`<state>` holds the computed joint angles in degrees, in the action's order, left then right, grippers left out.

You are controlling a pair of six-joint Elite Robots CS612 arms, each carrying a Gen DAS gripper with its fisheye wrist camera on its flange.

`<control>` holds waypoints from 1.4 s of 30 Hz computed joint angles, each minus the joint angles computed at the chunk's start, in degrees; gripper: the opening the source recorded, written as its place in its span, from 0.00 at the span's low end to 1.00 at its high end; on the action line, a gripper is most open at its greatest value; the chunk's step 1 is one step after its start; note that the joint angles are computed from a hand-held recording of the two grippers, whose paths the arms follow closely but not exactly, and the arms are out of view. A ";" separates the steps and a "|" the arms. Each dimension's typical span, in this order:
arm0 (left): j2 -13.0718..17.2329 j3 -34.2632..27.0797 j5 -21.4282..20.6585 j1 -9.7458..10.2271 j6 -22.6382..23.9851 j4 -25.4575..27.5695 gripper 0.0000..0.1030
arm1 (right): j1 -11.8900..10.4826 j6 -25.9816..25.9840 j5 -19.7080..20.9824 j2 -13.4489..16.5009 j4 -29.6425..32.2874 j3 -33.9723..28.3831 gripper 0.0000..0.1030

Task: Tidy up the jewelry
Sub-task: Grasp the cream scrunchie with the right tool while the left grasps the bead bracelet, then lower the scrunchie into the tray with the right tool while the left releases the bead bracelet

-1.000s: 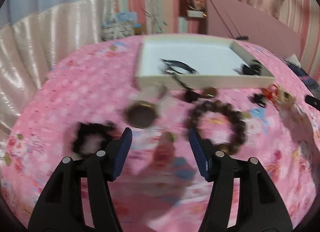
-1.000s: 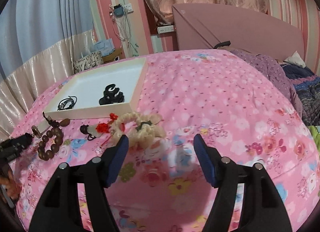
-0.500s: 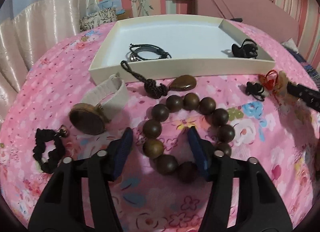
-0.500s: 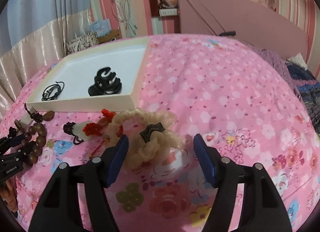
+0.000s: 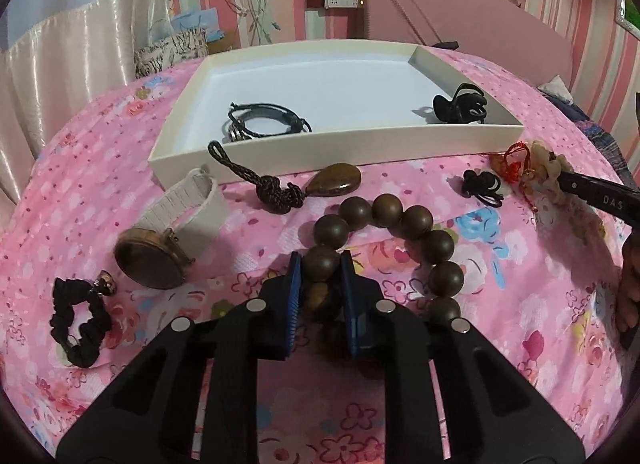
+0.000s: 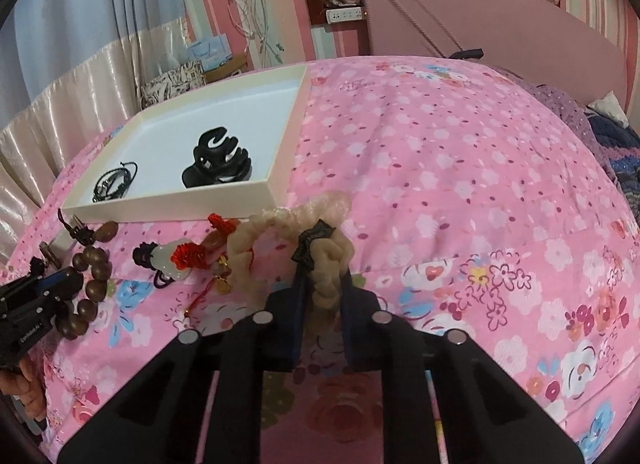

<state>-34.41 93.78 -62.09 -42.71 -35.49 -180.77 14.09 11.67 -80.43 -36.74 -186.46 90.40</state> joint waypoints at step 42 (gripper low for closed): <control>1.08 -8.33 -1.92 6.17 5.94 -8.80 0.17 | 5.55 -4.35 5.48 6.94 7.78 -21.07 0.12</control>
